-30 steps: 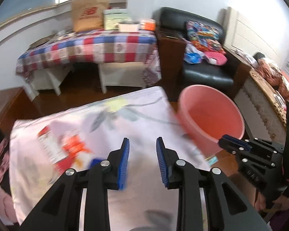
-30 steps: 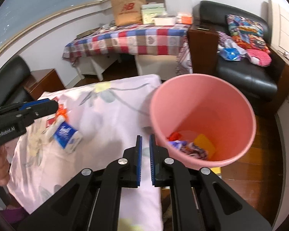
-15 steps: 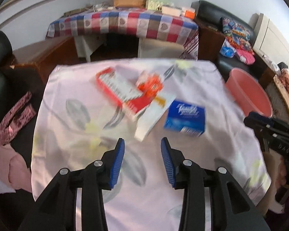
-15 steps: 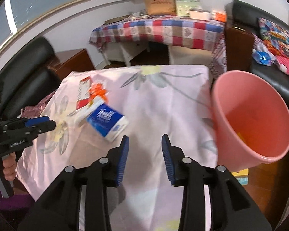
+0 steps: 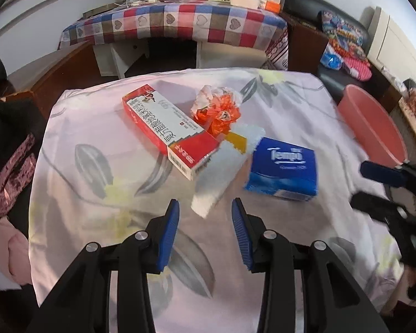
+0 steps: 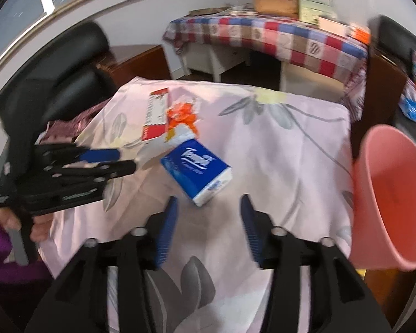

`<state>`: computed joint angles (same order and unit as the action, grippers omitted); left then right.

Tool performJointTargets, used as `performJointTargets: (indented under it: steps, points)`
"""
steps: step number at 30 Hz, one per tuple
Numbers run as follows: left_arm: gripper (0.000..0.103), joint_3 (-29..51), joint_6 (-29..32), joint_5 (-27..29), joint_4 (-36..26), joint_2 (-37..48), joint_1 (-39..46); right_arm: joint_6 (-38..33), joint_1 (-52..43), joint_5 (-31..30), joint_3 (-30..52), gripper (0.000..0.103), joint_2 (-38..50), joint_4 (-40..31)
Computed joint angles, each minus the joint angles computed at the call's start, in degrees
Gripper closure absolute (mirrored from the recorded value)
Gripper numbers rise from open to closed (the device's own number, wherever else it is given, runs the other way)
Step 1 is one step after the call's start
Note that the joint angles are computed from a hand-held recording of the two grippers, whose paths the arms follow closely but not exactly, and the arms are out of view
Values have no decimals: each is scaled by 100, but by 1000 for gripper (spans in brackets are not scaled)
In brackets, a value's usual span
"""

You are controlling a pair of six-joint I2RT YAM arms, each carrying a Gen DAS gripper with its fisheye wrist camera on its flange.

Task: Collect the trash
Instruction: 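Move both open tools back over the table toward the tissue pack, then grasp the white foam strip with the left tool while the right tool grasps the blue Tempo tissue pack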

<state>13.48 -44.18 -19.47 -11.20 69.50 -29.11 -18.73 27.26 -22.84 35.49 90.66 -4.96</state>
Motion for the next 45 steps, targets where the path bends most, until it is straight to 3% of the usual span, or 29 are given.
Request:
performJointTargets:
  steps: [12, 15, 17, 27, 35, 41, 45]
  points:
    - [65, -19, 692, 403, 1258, 1117, 589, -766, 663, 304, 1313, 44, 1313, -556]
    - [78, -96, 768, 446, 1437, 1105, 612, -881, 718, 369, 1591, 44, 1582, -593]
    - [79, -136, 770, 444, 1470, 1077, 609, -944, 744, 386, 1760, 44, 1736, -631]
    - [80, -132, 356, 289, 1094, 862, 384, -1027, 714, 57, 2214, 44, 2203, -926]
    - [80, -49, -96, -53, 453, 511, 9, -1110, 767, -12, 2016, 44, 2101, -868]
    - [80, -6, -462, -275, -36, 193, -283, -855, 873, 151, 1500, 44, 1790, -293]
    - [80, 13, -687, -348, -219, 121, -445, -644, 897, 263, 1231, 50, 1648, -7]
